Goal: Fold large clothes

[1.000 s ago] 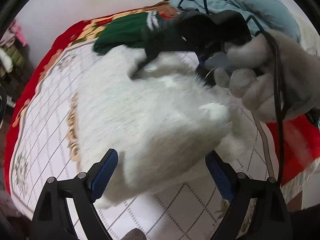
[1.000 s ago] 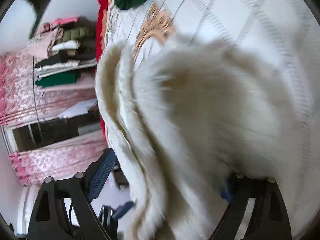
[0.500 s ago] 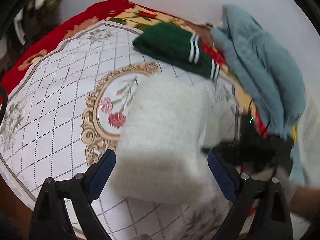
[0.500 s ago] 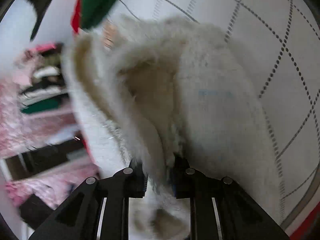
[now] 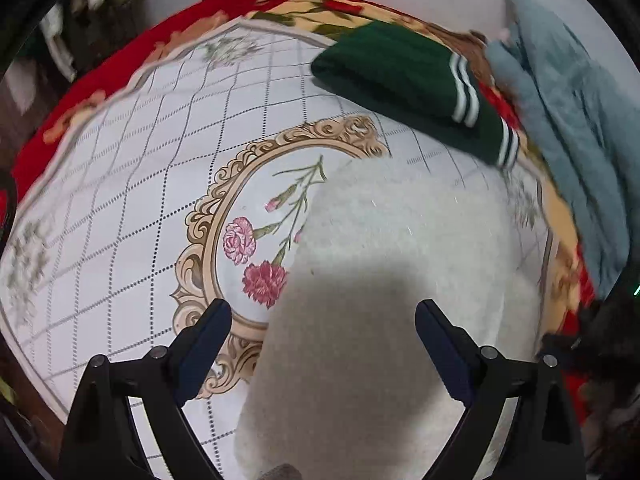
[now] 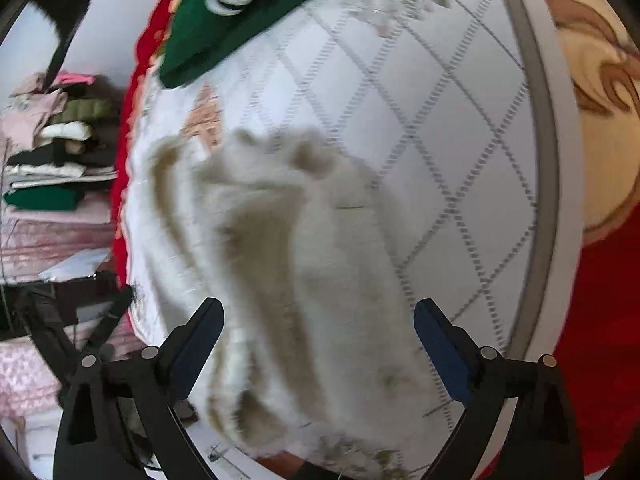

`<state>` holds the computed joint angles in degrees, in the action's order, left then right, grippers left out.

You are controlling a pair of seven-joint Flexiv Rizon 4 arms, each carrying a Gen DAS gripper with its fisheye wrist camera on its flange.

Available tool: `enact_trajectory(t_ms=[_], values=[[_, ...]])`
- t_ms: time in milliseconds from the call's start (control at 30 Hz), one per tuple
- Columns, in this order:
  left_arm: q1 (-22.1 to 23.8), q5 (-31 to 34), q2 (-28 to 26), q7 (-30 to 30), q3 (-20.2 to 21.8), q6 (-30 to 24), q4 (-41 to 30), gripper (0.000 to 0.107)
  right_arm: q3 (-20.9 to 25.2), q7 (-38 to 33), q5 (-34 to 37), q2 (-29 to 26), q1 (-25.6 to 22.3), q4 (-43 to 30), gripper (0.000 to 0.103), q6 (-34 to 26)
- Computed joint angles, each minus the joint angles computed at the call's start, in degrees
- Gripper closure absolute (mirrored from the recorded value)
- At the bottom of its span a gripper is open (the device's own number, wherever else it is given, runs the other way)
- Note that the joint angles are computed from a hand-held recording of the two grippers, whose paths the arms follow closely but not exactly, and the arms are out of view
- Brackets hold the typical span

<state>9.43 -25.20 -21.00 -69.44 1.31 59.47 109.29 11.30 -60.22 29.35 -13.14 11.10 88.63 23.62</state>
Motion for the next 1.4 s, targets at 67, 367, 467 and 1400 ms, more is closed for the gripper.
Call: enact_trajectory(t_ms=[67, 367, 467, 1400], values=[[0.3, -0.3, -0.7, -1.8, 0.3, -1.6, -1.4, 0.013, -0.8, 2.1, 3.5, 0.1, -2.1, -0.4, 0.006, -2.8], [-3.4, 18.7, 1.1, -15.1, 7.5, -10.8, -6.6, 0.013, 3.4, -2.0, 11.3, -9.6, 2.5, -16.6, 0.062, -0.6], [-3.5, 24.5, 2.0, -18.2, 8.6, -12.1, -7.2, 0.013, 3.6, 2.1, 2.4, -17.9, 6.9, -27.2, 0.068, -14.7], [4.4, -7.6, -12.2, 23.5, -4.3, -23.2, -12.0, 0.005, 1.1, -1.3, 8.5, -2.3, -1.0, 5.2, 0.0, 6.5]])
